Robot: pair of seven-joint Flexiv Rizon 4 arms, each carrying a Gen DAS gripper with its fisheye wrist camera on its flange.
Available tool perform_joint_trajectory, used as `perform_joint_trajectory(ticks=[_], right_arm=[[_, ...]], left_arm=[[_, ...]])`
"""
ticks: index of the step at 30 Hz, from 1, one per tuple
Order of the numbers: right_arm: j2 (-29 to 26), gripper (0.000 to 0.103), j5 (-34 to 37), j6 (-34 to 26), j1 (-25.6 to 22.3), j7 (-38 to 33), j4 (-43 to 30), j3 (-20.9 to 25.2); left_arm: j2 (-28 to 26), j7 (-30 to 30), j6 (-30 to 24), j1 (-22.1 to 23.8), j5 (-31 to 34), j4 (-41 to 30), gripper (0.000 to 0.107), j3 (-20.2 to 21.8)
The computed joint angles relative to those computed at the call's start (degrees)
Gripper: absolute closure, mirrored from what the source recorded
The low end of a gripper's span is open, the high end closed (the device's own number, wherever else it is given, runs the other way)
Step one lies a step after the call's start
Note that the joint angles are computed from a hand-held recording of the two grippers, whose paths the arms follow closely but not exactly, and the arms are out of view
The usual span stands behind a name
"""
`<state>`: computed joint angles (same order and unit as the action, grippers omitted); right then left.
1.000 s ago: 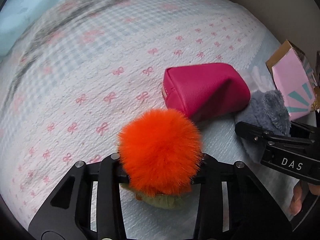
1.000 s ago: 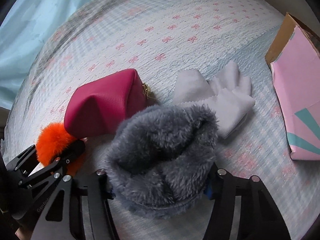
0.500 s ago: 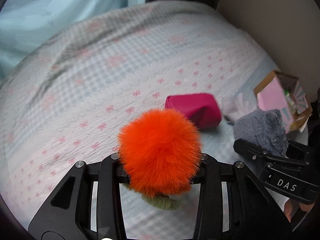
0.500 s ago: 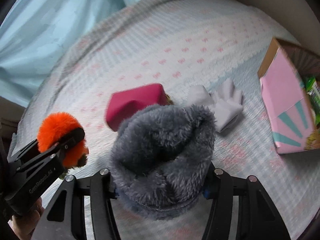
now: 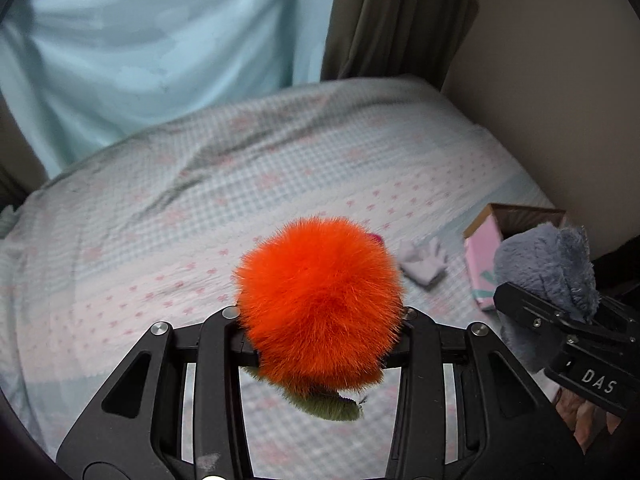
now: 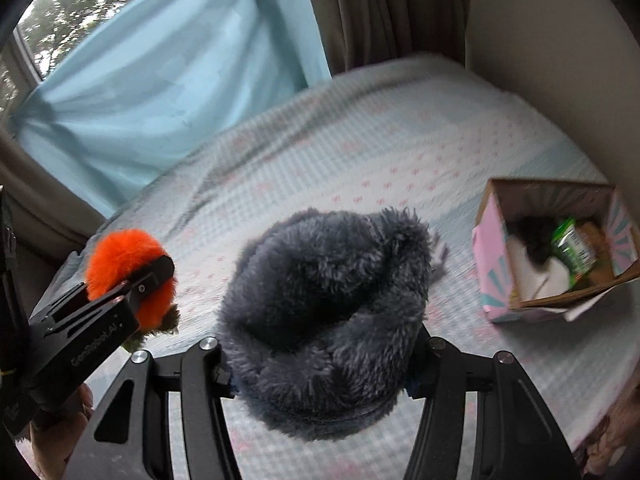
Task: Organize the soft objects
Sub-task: 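Carry the pompom and grey sock with both grippers over the box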
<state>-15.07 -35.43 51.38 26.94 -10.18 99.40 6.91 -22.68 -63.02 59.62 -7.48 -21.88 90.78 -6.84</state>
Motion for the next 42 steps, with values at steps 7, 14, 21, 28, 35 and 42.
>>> perform_joint_trajectory(ticks=[7, 14, 21, 28, 35, 42], right_arm=[[8.7, 0.05, 0.0, -4.1, -1.8, -2.7, 3.3, 2.2], [18.0, 0.05, -1.0, -8.0, -6.4, -4.2, 8.3, 4.3], [25.3, 0.05, 4.8, -7.5, -12.4, -12.5, 13.1, 4.0], [28.9, 0.05, 13.9, -6.5, -17.6, -27.3, 15.6, 0.9], [26.4, 0.05, 22.9, -4.6, -21.9, -41.8, 15.8, -3.3], [21.2, 0.05, 30.3, -4.9, -25.5, -52.4, 14.5, -5.8]], left_arm=[[6.0, -3.3, 0.1, -2.2, -3.8, 2.5, 0.073, -1.4], [6.1, -8.5, -3.2, -7.1, 0.3, -2.0, 0.073, -1.8], [3.5, -18.5, -5.5, -12.6, 7.2, -8.4, 0.073, -1.3], [-4.6, -29.4, -10.0, -19.4, 15.2, -20.7, 0.073, -0.4], [-15.2, -37.5, -16.9, -25.3, 19.6, -35.5, 0.073, 1.3], [-28.1, -40.8, -28.2, -29.7, 20.8, -53.3, 0.073, 3.0]])
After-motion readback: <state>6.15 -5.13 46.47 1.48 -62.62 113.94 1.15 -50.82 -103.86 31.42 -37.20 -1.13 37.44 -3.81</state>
